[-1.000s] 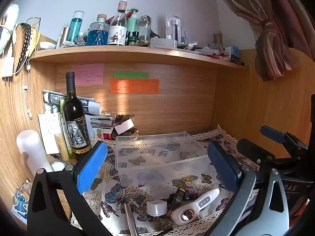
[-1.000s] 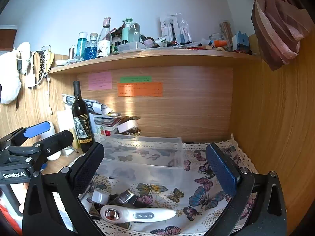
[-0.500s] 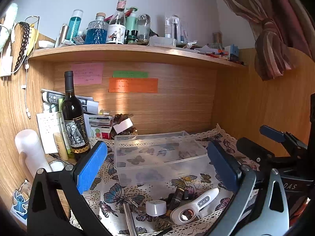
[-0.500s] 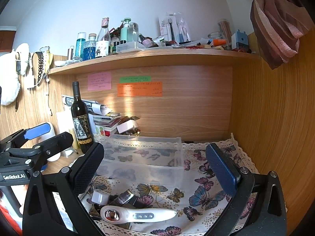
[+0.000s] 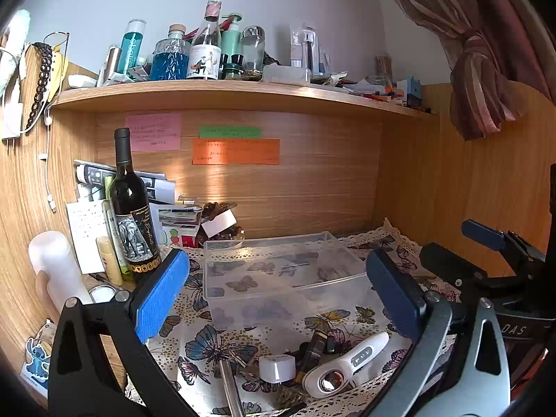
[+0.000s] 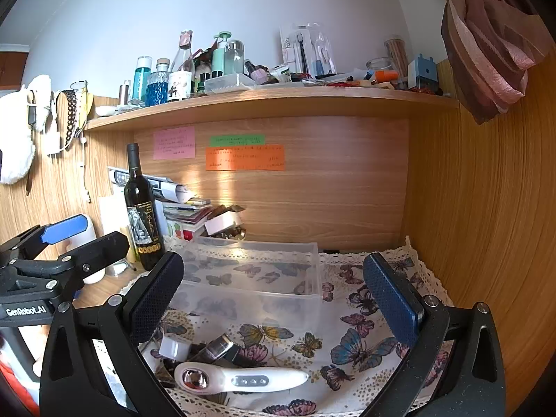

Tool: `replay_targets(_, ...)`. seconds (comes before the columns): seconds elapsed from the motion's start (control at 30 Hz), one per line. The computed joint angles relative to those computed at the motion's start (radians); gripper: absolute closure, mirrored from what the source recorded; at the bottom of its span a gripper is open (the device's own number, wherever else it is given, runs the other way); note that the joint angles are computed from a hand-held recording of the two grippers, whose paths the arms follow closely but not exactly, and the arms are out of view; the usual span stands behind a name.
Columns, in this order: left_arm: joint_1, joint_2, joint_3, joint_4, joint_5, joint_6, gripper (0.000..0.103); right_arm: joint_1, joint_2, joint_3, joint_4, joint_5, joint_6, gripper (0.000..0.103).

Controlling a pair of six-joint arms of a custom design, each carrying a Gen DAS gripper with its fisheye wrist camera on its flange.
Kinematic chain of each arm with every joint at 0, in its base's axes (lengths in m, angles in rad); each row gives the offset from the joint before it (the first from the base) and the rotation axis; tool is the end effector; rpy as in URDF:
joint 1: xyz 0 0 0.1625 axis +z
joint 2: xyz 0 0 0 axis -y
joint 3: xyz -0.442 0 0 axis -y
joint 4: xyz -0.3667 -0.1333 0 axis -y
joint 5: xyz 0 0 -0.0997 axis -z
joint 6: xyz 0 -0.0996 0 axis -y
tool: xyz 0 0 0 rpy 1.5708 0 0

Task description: Organize rigid objects

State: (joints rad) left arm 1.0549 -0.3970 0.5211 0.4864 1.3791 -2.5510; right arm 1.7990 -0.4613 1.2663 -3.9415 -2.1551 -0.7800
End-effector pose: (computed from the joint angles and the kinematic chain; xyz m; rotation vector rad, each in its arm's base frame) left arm -0.2595 -0.7662 0.1503 1.2587 2.2865 -1.3473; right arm 0.2423 -0.6968 0.1942 0.3831 -1.7681 1.5171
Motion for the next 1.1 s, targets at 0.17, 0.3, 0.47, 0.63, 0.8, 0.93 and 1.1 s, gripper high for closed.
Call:
replay_targets(0.17, 0.000, 0.001, -0.003, 0.003, -0.002, 0.000, 0.000, -0.001, -0.001, 0.004, -0.001, 0.002, 0.001, 0.000)
replay_targets(0.3, 0.000, 0.000, -0.001, 0.003, 0.001, -0.001, 0.000, 0.000, -0.001, 0.004, -0.001, 0.002, 0.001, 0.000)
replay_targets(0.47, -0.001, -0.003, 0.008, -0.006, 0.000, 0.001, 0.000, 0.000, 0.000, 0.005, -0.004, 0.007, 0.004, 0.000)
replay_targets(0.63, -0.001, -0.018, 0.039, -0.028, 0.002, 0.001, 0.000, 0.001, 0.000, 0.008, -0.006, 0.009, 0.004, 0.000)
replay_targets(0.8, -0.001, -0.025, 0.052, -0.038, 0.001, 0.001, 0.000, 0.003, 0.000, 0.007, -0.007, 0.011, 0.001, 0.000)
replay_targets(0.93, -0.003, -0.034, 0.069, -0.049, 0.001, 0.000, 0.000, 0.004, 0.001, 0.007, -0.011, 0.016, 0.001, 0.000)
replay_targets(1.1, -0.007, -0.038, 0.075, -0.052, -0.012, 0.002, 0.000, 0.001, -0.003, 0.014, -0.009, 0.030, 0.010, 0.000)
